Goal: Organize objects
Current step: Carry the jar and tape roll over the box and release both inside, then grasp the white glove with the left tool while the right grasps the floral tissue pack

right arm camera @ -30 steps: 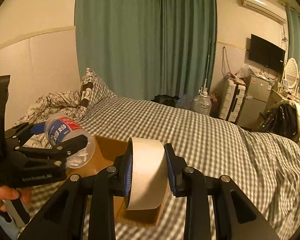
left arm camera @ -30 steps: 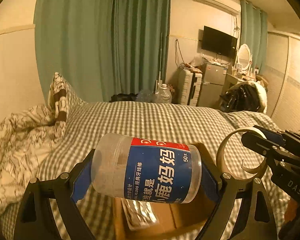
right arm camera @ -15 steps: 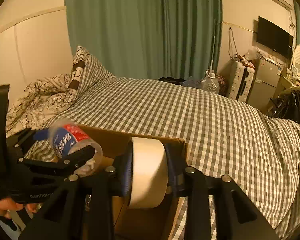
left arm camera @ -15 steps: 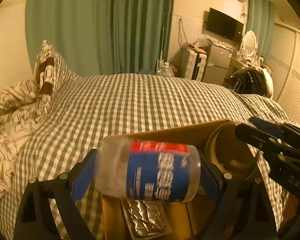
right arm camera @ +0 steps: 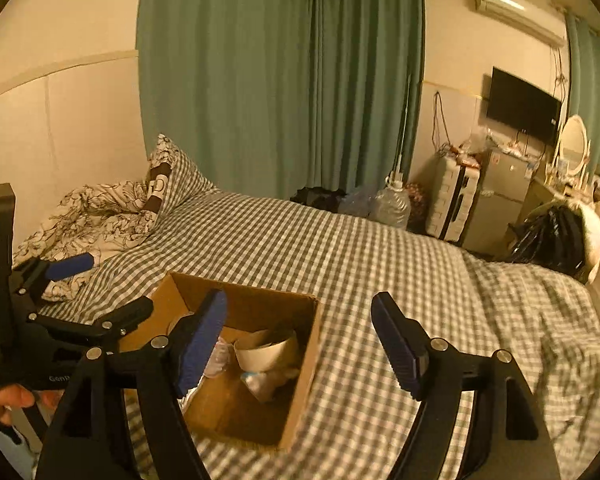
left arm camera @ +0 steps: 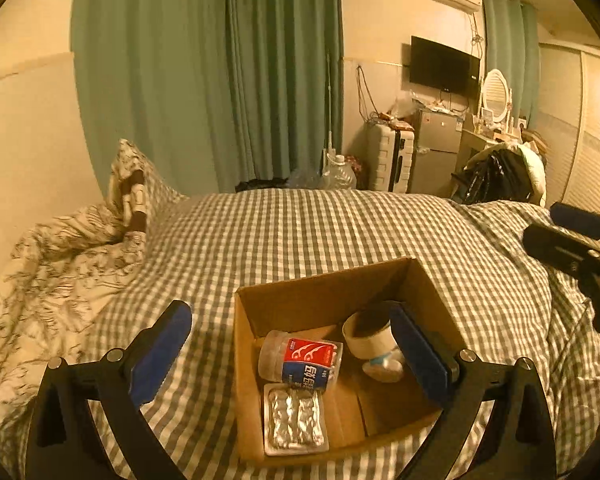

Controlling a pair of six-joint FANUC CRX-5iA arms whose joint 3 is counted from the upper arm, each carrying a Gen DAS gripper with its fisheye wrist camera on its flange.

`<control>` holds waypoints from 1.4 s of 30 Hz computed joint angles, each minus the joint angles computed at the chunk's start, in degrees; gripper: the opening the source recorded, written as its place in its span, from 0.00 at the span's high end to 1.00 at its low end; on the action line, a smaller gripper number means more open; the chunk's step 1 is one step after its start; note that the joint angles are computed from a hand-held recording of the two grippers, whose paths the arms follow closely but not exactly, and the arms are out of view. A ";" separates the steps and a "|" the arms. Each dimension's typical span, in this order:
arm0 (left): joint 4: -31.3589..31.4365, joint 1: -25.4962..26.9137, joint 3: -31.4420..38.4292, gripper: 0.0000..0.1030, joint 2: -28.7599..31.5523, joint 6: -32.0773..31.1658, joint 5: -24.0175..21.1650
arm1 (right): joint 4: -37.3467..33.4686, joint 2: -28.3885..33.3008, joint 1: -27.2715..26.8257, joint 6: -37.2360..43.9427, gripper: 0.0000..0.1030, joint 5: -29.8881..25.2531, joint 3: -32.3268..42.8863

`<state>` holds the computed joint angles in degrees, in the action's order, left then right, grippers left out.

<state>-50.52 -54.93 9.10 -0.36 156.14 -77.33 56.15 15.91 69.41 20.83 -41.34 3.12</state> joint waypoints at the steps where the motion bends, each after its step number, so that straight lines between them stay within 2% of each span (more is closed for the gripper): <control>1: -0.76 -1.45 0.67 0.01 -0.07 0.70 -1.65 | 0.76 -1.09 0.51 -0.27 0.27 -0.61 -0.89; 9: -4.27 -10.82 4.50 0.00 0.88 5.50 -11.69 | 6.21 -9.36 5.74 -2.88 0.17 -6.28 -7.27; 17: -0.23 -15.85 2.21 0.00 3.43 13.49 -14.52 | 5.53 -15.89 10.41 -8.71 0.15 -9.37 -17.16; 21: 3.47 -16.98 -0.74 0.00 5.02 17.45 -12.79 | 4.75 -17.41 11.82 -13.40 0.15 -9.90 -23.05; 25: 8.65 -17.18 -5.03 0.00 5.72 22.23 -8.59 | 4.79 -16.99 13.15 -19.34 0.15 -10.32 -28.05; 28: 11.02 -17.36 -6.74 0.00 6.47 22.62 -4.72 | 0.61 -15.79 12.94 -18.16 0.15 -8.47 -28.84; 31: 11.92 -17.40 -7.37 0.00 7.29 22.63 -1.39 | 0.17 -14.81 13.26 -19.37 0.15 -9.62 -29.27; 33: 12.80 -17.15 -7.80 0.00 8.02 21.75 1.55 | -0.58 -15.35 12.85 -20.08 0.15 -7.72 -29.85; 38: 15.08 -15.96 -7.73 0.00 10.83 17.74 4.06 | -0.28 -15.33 12.88 -21.41 0.15 -6.87 -30.29; 40: 15.46 -15.74 -9.29 0.10 10.21 17.56 6.15 | -0.14 -15.07 12.86 -21.96 0.15 -6.26 -30.53; 41: 15.96 -15.33 -10.90 0.26 8.88 17.85 9.09 | -0.46 -15.02 12.91 -21.85 0.15 -6.02 -30.62; 42: 15.63 -15.45 -11.34 0.32 8.16 18.59 9.59 | -0.94 -14.71 13.06 -21.47 0.15 -5.98 -30.44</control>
